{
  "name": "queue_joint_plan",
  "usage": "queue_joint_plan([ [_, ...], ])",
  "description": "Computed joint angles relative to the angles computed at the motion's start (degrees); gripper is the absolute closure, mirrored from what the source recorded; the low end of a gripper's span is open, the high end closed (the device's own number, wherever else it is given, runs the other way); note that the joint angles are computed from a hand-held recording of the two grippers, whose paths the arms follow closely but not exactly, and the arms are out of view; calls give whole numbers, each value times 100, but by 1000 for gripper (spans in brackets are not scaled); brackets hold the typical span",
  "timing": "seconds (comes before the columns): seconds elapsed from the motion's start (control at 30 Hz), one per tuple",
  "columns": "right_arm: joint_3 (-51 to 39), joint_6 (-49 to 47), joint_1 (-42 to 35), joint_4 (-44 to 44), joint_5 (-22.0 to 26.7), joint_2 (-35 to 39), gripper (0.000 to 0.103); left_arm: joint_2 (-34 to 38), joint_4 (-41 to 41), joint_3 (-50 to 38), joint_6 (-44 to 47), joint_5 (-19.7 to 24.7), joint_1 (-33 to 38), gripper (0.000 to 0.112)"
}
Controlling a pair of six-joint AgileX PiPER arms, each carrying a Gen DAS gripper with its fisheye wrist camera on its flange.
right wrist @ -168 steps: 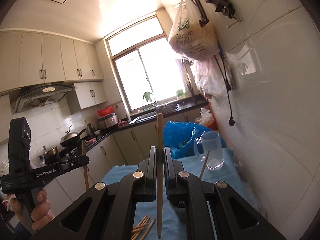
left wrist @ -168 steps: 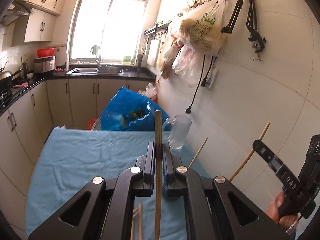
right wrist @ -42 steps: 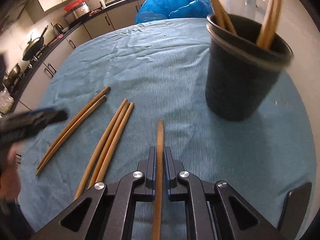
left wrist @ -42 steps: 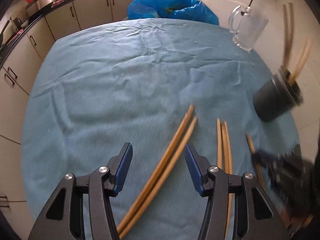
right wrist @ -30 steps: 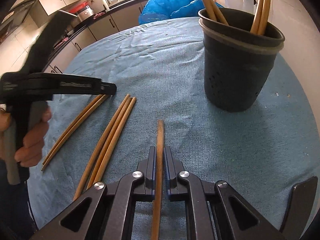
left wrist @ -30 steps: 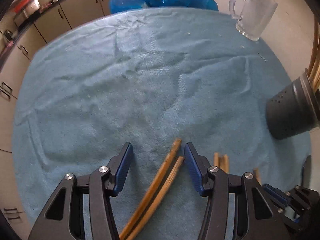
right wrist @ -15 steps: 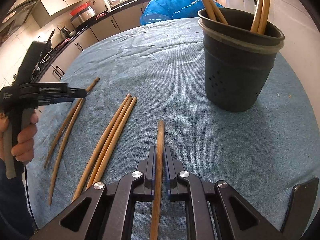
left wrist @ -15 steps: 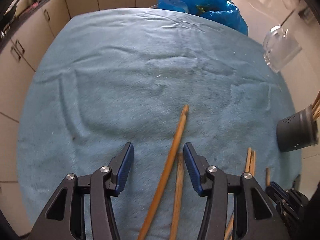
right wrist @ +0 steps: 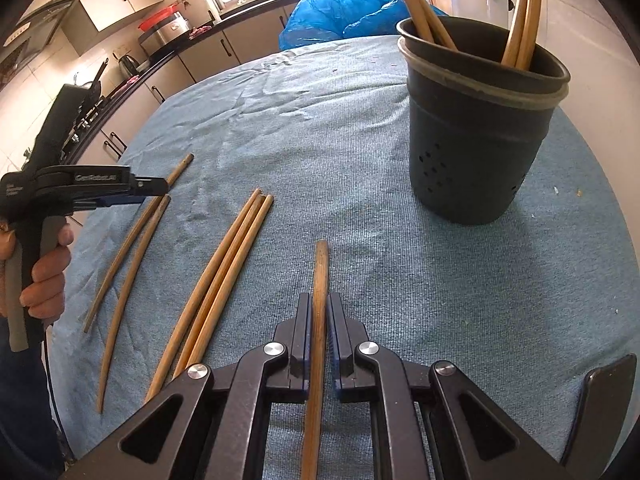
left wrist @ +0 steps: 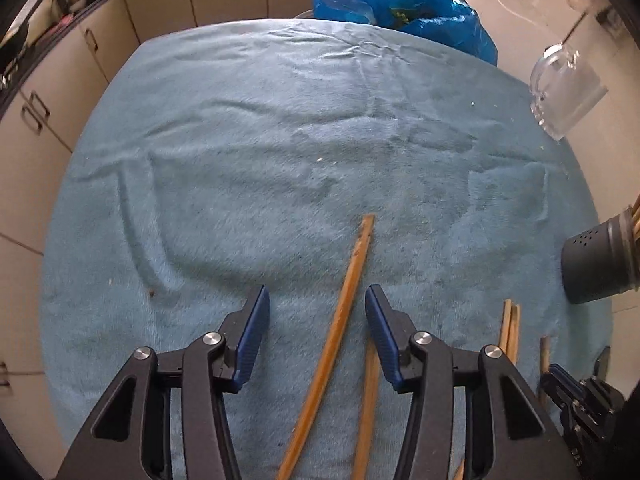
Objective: Organize utensils
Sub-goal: 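Move back to the towel and close the right tool on a chopstick while the left tool grasps one, then lift both held chopsticks upright and carry them over the black cup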
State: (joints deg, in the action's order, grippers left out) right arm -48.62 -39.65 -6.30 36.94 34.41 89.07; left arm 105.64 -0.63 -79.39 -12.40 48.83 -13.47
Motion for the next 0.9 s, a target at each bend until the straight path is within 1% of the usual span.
queue_joint_plan([
  [0.03, 2, 53, 36, -49, -30, -9, 95, 76, 195, -96, -167, 26, -118, 67],
  [0.1, -43, 244, 121, -225, -48, -4, 95, 195, 885, -229, -698, 85, -435, 85],
  [0.13, -92, 370, 181, -350, -51, 14, 95, 240, 1094, -283, -827, 83, -591, 94],
  [0.17, -145, 476, 248, -492, -64, 41, 95, 248, 1075, -295, -821, 78, -634, 103],
  [0.2, -179, 544, 300, -598, -79, 63, 95, 291, 1276, -351, -1013, 143, -732, 104],
  [0.23, -270, 706, 405, -812, -92, 111, 95, 305, 1513, -356, -1232, 187, -847, 105],
  [0.27, -318, 703, 418, -849, -98, 157, 95, 265, 1557, -294, -1287, 160, -879, 105],
  [0.3, -397, 708, 453, -907, -83, 212, 95, 225, 1479, -242, -1236, 115, -856, 105],
  [0.37, -478, 598, 395, -848, 25, 258, 95, -63, 1004, 59, -943, -86, -714, 105],
  [0.47, -334, -167, 123, -115, 102, -16, 95, -872, 950, 778, -1016, -555, -684, 105],
  [0.53, -173, -826, -129, 575, 230, -302, 95, -1315, 888, 1061, -1094, -673, -705, 105],
  [0.6, 26, -1589, -379, 1301, 423, -626, 95, -1816, 1205, 1368, -1475, -804, -884, 105],
  [0.63, 164, -1994, -526, 1689, 542, -830, 95, -2144, 1505, 1569, -1818, -869, -1025, 105],
  [0.7, 431, -2813, -852, 2378, 901, -1218, 95, -2651, 1834, 1844, -2195, -946, -1258, 105],
  [0.73, 536, -3016, -919, 2520, 953, -1378, 95, -2950, 2111, 1985, -2531, -911, -1466, 105],
  [0.83, 876, -3511, -1099, 2822, 1101, -1952, 95, -3446, 2582, 2145, -3118, -711, -1964, 105],
  [0.9, 1057, -3606, -1013, 2936, 962, -2234, 95, -3615, 2875, 2180, -3507, -531, -2299, 105],
])
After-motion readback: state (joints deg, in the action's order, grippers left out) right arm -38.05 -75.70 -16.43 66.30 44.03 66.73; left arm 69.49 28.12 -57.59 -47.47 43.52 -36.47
